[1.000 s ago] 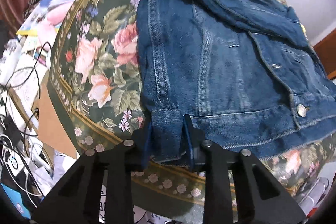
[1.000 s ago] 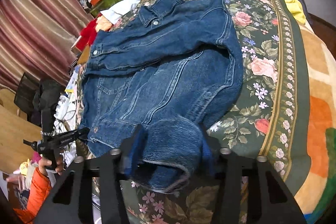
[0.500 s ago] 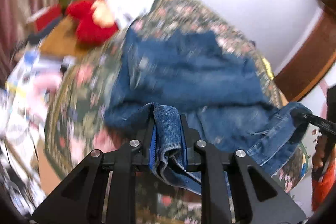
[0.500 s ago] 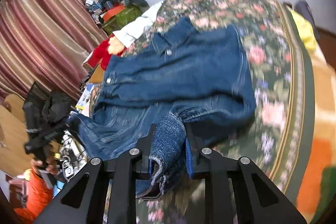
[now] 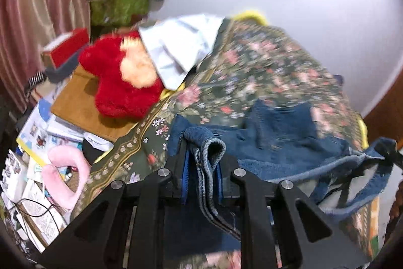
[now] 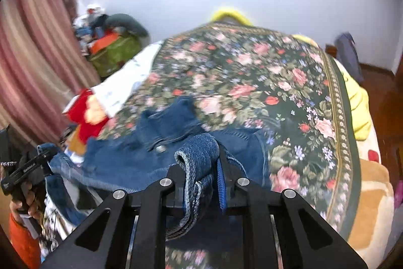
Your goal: Fold large clothes
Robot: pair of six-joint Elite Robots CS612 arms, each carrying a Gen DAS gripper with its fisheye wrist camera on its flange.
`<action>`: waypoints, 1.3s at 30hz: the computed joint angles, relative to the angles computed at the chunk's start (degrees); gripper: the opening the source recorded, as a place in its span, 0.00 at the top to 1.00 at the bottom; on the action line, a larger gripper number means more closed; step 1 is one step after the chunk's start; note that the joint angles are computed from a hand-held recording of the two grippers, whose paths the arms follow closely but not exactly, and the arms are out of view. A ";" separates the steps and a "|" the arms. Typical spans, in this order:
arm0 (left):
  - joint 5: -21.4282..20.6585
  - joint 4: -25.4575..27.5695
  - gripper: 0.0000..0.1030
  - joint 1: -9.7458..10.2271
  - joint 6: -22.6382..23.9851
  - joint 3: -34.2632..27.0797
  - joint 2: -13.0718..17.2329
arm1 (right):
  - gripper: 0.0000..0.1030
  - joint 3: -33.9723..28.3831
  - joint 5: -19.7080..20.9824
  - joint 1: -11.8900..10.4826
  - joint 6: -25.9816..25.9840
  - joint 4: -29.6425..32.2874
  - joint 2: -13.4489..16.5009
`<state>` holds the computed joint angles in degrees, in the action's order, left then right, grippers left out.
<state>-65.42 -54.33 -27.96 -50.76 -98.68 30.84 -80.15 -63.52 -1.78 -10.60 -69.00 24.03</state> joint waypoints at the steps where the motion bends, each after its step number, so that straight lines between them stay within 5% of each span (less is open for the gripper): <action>1: -1.55 -0.06 0.83 0.94 -1.07 1.23 0.25 | 0.85 1.77 -0.89 0.29 0.32 -0.50 -0.24; 4: -5.05 1.26 0.82 2.62 -4.00 3.91 1.48 | 0.85 6.13 -4.12 1.27 0.69 -1.68 -0.34; 8: -3.24 2.26 0.78 2.60 -3.05 5.31 2.72 | 0.85 10.11 -6.64 1.82 0.48 -2.31 -0.06; 16: -4.45 3.07 0.77 2.87 -0.01 5.37 2.45 | 0.83 12.50 0.82 -0.31 1.35 0.41 -1.36; 21: -3.13 5.40 0.68 1.94 4.05 6.13 0.50 | 0.83 7.33 -13.88 -0.28 5.30 -8.45 -0.28; 24: 2.59 7.32 0.42 0.25 4.94 5.18 -0.66 | 0.82 6.21 -8.66 -1.86 1.09 -2.57 -1.35; 26: 8.22 7.68 0.31 -1.46 6.27 3.45 -0.97 | 0.82 4.01 -8.82 -2.16 -2.53 -0.19 -1.16; 29: 11.39 7.63 0.17 -3.31 10.13 1.47 -1.34 | 0.82 0.03 -9.75 -2.10 -7.65 1.66 0.04; 33: 11.36 7.26 0.09 -5.30 15.63 -0.15 -0.88 | 0.82 -3.93 -5.19 -2.04 -12.01 7.41 1.61; 39: 4.98 6.71 0.07 -5.88 20.92 2.06 0.83 | 0.83 -4.74 -3.04 0.67 -17.94 16.28 3.04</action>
<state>-60.44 -47.62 -33.84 -29.84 -96.62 31.67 -84.89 -66.55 -1.10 -28.54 -52.71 27.08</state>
